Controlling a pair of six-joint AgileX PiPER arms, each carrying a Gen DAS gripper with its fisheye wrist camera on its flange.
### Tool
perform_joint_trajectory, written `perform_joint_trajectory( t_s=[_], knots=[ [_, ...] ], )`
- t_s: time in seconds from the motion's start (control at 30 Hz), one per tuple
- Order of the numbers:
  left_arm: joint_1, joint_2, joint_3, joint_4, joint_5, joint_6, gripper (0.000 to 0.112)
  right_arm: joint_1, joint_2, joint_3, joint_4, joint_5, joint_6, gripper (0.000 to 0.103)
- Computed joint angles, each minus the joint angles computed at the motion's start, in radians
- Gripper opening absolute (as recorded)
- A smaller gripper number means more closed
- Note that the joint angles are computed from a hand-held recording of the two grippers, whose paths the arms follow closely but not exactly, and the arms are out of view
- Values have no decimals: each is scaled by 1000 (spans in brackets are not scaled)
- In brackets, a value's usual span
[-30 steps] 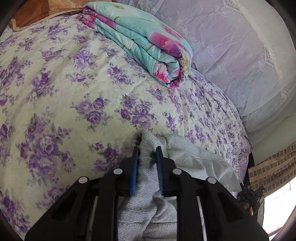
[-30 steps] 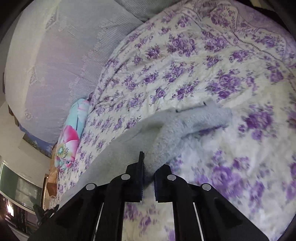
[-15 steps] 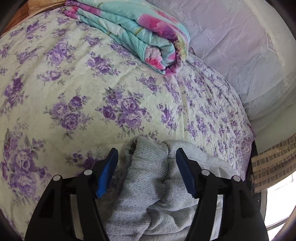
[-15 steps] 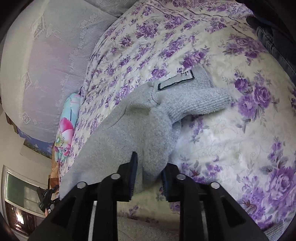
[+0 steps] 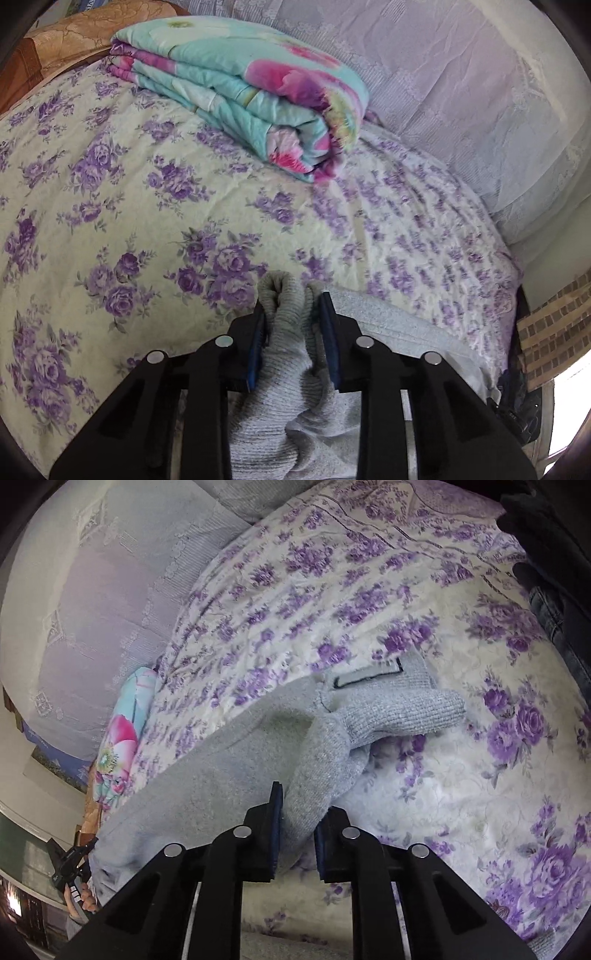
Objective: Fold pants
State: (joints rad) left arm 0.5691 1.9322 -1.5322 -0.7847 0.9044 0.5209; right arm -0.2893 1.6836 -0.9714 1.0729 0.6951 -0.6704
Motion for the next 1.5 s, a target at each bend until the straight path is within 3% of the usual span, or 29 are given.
perform_joint_trajectory(
  t_s=[0.07, 0.13, 0.23, 0.37, 0.5, 0.6, 0.67, 0.7, 0.77, 0.87, 0.97, 1.03, 1.1, 1.13, 1.17, 1.23, 1.3, 1.5],
  knots=[
    [-4, 48, -11, 46, 2, -51, 41, -46, 18, 26, 69, 51, -60, 15],
    [37, 46, 9, -19, 41, -10, 50, -78, -6, 42, 71, 80, -58, 18],
    [89, -32, 72, -47, 50, 22, 60, -93, -101, 86, 26, 37, -39, 28],
    [168, -138, 152, -63, 110, 117, 60, -86, -240, 153, 56, -17, -110, 28],
    [222, -235, 270, -69, 152, 213, 60, 15, -260, 132, 72, -1, -140, 28],
    [212, -283, 353, -16, 92, 237, 63, 113, -203, 83, 34, -11, -117, 32],
    [209, -275, 392, 27, 30, 223, 65, 157, -110, 34, -49, -12, -19, 42],
    [220, -254, 404, 40, 17, 219, 65, 158, -57, 27, -51, -6, -6, 41],
    [276, -218, 432, -45, 42, 313, 65, 122, -38, 42, -5, 11, -41, 22],
    [335, -245, 464, -89, 79, 356, 65, 59, -43, 57, 46, 88, -70, 21],
    [407, -298, 501, -150, 164, 410, 66, 53, -143, 129, 101, 52, -169, 25],
    [410, -367, 530, -145, 153, 429, 73, 55, -208, 163, 161, 59, -270, 27],
    [386, -443, 559, -141, 98, 448, 86, 61, -249, 174, 224, 90, -342, 52],
    [368, -470, 565, -141, 72, 458, 91, 67, -269, 180, 258, 100, -374, 77],
    [345, -490, 567, -140, 45, 464, 91, 81, -297, 191, 294, 87, -408, 85],
    [295, -495, 550, -124, 0, 441, 92, 92, -327, 208, 393, 107, -545, 95],
    [252, -467, 517, -114, -17, 409, 92, 134, -358, 200, 403, 54, -603, 100],
    [136, -342, 378, -59, -67, 300, 93, 285, -315, -2, 0, -49, -355, 100]
  ],
)
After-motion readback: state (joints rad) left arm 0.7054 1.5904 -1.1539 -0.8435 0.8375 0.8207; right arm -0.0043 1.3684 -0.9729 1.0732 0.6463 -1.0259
